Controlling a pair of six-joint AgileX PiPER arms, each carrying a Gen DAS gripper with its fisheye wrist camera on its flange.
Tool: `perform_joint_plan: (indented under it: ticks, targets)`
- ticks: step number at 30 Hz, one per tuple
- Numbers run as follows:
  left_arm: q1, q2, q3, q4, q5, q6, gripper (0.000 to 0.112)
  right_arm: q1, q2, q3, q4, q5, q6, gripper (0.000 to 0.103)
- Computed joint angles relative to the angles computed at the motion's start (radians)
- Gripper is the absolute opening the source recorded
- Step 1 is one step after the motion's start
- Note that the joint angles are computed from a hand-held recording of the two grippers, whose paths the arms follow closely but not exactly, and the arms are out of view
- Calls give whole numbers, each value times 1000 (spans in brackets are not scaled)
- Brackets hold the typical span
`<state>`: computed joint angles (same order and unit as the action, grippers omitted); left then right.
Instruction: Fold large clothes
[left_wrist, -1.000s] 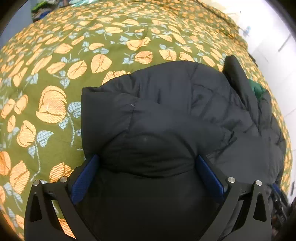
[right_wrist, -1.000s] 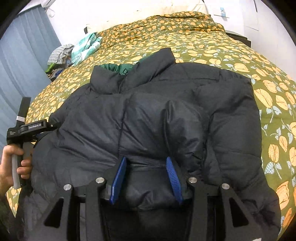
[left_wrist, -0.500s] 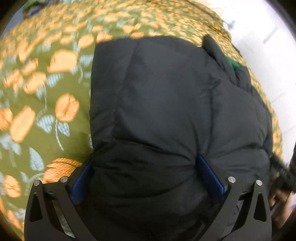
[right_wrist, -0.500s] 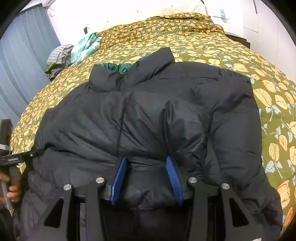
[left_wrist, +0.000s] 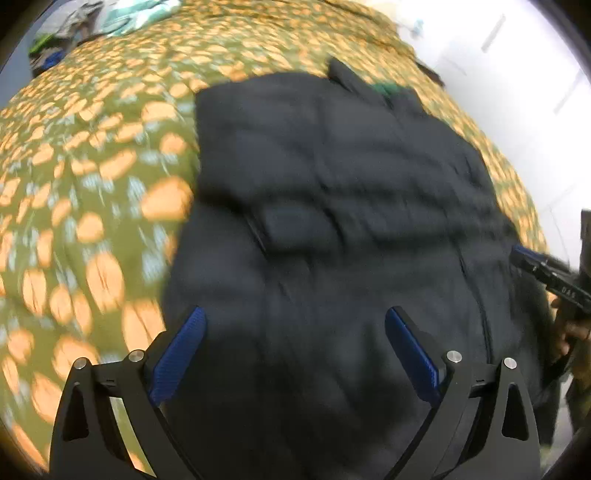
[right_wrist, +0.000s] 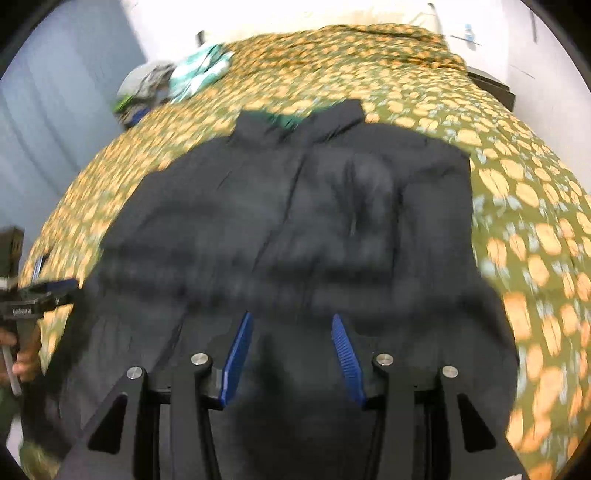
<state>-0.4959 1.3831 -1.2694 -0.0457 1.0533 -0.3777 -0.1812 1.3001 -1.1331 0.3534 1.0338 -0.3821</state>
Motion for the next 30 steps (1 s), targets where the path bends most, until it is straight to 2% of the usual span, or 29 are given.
perform_joint_plan:
  ticks: [3,5,10,14,19,30]
  targets:
    - [-110,-24,61,93,-15,-88,98,26,-140,151,-73,-7,49,47]
    - [-169,-32,101,171,-46,-156,100,2,-191,234,-49,-33,46,48]
    - [-164,-34,156,171,-102,-159,102,-107,-221,357,95,-119,-92,50]
    - [-183,-51,179,198,-118,-187,102,-206,-203,387,210,-100,-208,50]
    - [-208,-74,211,228,-138,-225,102,-208,-235,432,247,-125,-239,50]
    - [-229,-83,197,226,-81,-233,102,-205,-235,440,255,-137,-247,50]
